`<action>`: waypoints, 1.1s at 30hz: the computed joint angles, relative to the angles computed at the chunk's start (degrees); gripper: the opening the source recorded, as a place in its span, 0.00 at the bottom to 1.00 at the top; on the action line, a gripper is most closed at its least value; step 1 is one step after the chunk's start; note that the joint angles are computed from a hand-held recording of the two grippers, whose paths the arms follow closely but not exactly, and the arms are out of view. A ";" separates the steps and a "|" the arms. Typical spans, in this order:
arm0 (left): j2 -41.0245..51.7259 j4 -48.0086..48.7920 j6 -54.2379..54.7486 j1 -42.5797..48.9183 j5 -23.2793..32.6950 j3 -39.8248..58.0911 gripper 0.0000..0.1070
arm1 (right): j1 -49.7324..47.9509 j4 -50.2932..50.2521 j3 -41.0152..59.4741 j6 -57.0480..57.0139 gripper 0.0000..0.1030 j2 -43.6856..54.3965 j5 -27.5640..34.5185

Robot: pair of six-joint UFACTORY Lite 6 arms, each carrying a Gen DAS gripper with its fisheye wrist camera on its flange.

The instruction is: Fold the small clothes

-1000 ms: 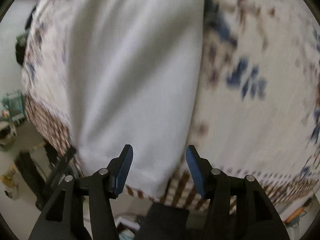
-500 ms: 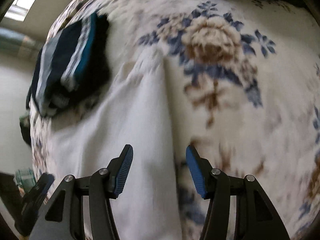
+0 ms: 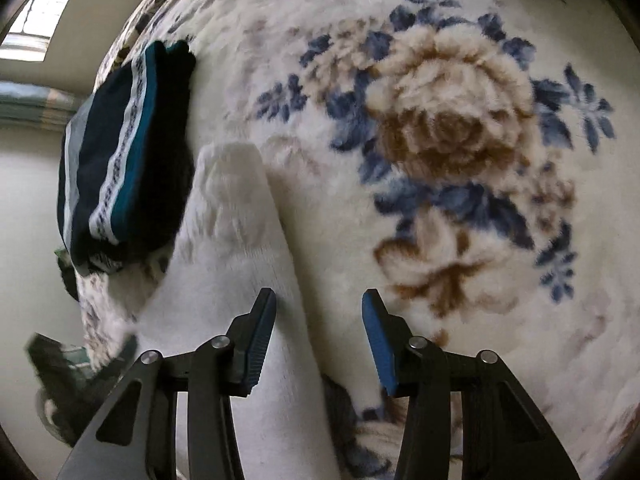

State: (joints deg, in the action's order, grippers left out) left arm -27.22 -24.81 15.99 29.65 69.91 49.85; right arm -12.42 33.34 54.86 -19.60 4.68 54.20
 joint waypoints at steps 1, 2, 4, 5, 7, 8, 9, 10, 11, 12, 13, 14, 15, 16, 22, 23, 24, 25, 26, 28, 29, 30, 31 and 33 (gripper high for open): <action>0.59 0.15 -0.54 -0.88 0.40 0.44 0.10 | -0.23 1.85 1.50 -1.70 0.52 2.00 -0.06; 0.96 0.47 -1.29 -1.28 0.97 1.14 0.13 | -0.44 4.04 2.72 -3.53 0.53 3.88 -0.04; 0.97 -1.79 -0.49 1.58 3.55 3.43 0.23 | -1.87 11.78 4.92 -10.62 0.63 8.88 2.00; 0.44 -2.25 -0.85 2.45 4.21 4.68 0.26 | -2.12 13.36 5.92 -12.05 0.65 10.96 2.55; -1.23 -4.24 -0.07 5.34 5.83 6.33 0.33 | -2.58 18.22 8.11 -16.17 0.65 16.33 3.82; -1.96 -4.62 -0.58 5.58 6.64 6.88 0.42 | -2.37 19.38 9.03 -17.08 0.65 18.23 3.78; -2.44 -5.21 -0.71 5.44 7.41 7.18 0.48 | -2.17 21.71 9.57 -19.00 0.63 19.58 3.51; -3.33 -5.62 -0.30 5.10 8.25 6.71 0.49 | -1.91 23.18 9.60 -20.08 0.53 19.68 2.89; -4.14 -4.08 -1.57 2.43 7.62 5.85 0.49 | -1.63 24.52 9.36 -21.09 0.40 19.15 2.63; -4.67 -2.25 -2.06 0.12 7.09 4.77 0.49 | -0.77 24.81 8.94 -20.82 0.14 17.90 2.27; -5.30 1.12 -4.21 -4.59 5.16 2.72 0.49 | 0.10 25.58 7.90 -21.14 0.13 15.66 2.22; -5.28 3.69 -5.94 -6.91 3.98 1.71 0.50 | 1.00 26.14 7.24 -21.39 0.12 13.81 1.76; -5.39 4.67 -6.73 -8.25 2.75 -0.34 0.50 | 2.46 25.95 6.14 -21.62 0.11 10.62 1.34; -5.28 4.79 -7.47 -8.57 2.05 -1.22 0.51 | 3.61 25.68 5.15 -21.65 0.11 7.93 1.22; -4.32 3.62 -9.69 -4.88 5.05 3.15 0.50 | 14.19 22.24 -4.49 -21.41 0.11 -13.44 2.70; -4.73 3.75 -10.01 -4.48 5.82 4.08 0.51 | 16.31 21.14 -6.99 -21.02 0.11 -17.16 3.28; -4.96 3.42 -10.89 -4.46 6.85 6.10 0.51 | 19.90 19.64 -9.52 -20.02 0.11 -20.20 2.61; -5.15 2.50 -11.16 -4.23 7.69 7.78 0.51 | 23.17 18.91 -11.18 -19.50 0.11 -21.03 1.66; -5.34 2.51 -11.75 -4.20 8.53 9.32 0.51 | 25.84 17.59 -13.15 -18.82 0.11 -22.13 1.06; -5.65 0.13 -13.71 -5.88 8.82 12.03 0.51 | 31.26 13.60 -16.43 -15.64 0.14 -22.60 -1.52; -5.61 -0.91 -14.47 -7.33 8.58 12.23 0.51 | 32.47 12.85 -17.18 -14.83 0.15 -22.03 -2.67; -5.49 -2.65 -14.69 -9.06 8.02 12.05 0.51 | 32.18 13.39 -17.61 -15.28 0.20 -21.64 -2.85; -5.78 -3.45 -15.61 -12.21 6.60 11.06 0.51 | 31.85 13.76 -17.50 -15.57 0.31 -21.08 -2.92; -5.64 -3.69 -18.15 -18.83 3.40 9.82 0.51 | 30.65 14.65 -17.50 -16.36 0.46 -21.73 -1.32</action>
